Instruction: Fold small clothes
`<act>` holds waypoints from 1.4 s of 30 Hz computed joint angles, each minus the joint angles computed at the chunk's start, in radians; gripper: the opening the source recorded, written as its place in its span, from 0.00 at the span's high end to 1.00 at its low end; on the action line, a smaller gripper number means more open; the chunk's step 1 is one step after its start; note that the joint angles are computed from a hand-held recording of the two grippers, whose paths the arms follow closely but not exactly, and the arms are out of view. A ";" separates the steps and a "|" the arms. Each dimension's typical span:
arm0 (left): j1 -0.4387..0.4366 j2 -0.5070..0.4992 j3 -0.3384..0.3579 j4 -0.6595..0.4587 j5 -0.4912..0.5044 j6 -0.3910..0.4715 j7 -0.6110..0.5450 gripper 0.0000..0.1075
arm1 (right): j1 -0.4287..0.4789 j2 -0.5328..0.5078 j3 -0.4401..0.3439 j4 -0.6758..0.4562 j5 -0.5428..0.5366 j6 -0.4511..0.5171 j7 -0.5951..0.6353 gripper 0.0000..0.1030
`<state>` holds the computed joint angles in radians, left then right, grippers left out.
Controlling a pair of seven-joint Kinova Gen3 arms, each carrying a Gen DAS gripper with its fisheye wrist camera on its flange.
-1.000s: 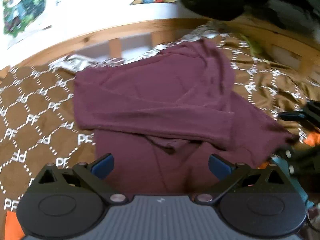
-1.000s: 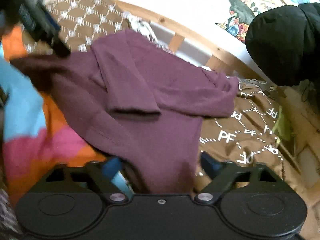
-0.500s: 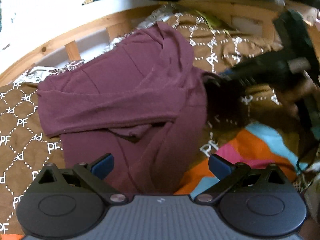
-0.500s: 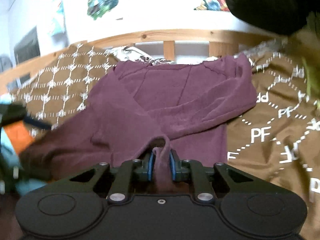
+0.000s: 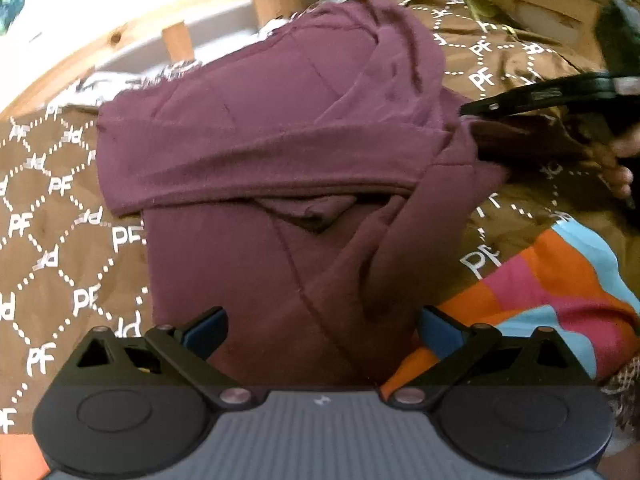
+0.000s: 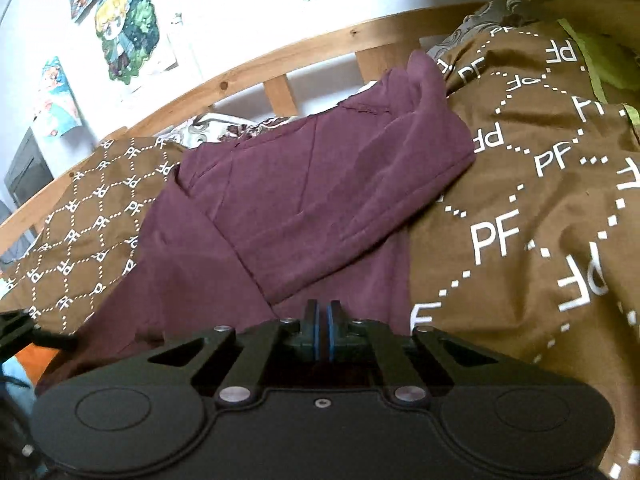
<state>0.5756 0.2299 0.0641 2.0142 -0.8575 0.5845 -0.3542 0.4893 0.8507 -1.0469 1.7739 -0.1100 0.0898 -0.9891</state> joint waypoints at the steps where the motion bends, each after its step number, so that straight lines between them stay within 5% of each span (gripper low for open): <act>1: -0.009 0.002 0.000 -0.004 0.013 -0.005 -0.007 0.05 | 0.014 -0.002 -0.012 0.011 0.004 -0.009 0.005 0.78; 8: -0.011 0.033 -0.009 -0.043 0.049 0.018 -0.047 0.05 | 0.166 0.017 -0.155 0.058 0.077 0.021 0.073 0.27; 15: 0.006 0.046 -0.019 -0.059 0.057 0.029 -0.055 0.05 | 0.205 -0.003 -0.199 0.045 0.065 0.193 0.230 0.19; 18: 0.005 0.043 -0.022 -0.058 0.061 0.020 -0.059 0.05 | 0.132 -0.110 -0.109 0.091 0.079 0.137 0.268 0.26; 21: 0.032 0.023 -0.052 -0.033 0.026 -0.046 -0.037 0.05 | 0.028 -0.185 0.013 0.134 0.052 0.039 0.259 0.54; 24: 0.000 0.000 -0.008 -0.003 -0.087 -0.155 0.006 0.05 | 0.022 -0.162 0.013 0.164 0.026 -0.048 0.249 0.85; 27: 0.057 0.046 -0.026 -0.053 -0.141 -0.142 -0.028 0.05 | 0.061 -0.122 -0.038 0.166 0.051 -0.096 0.204 0.90; 31: 0.129 0.177 -0.052 -0.219 -0.091 0.017 -0.107 0.09 | 0.116 -0.068 -0.103 0.139 0.084 -0.088 0.139 0.91; 37: 0.183 0.252 -0.108 -0.336 -0.102 0.078 -0.064 0.12 | 0.134 -0.043 -0.128 0.117 0.134 -0.056 0.080 0.91; 42: 0.226 0.282 -0.140 -0.382 -0.127 0.149 -0.015 0.23 | 0.139 -0.031 -0.130 0.110 0.142 -0.043 0.066 0.91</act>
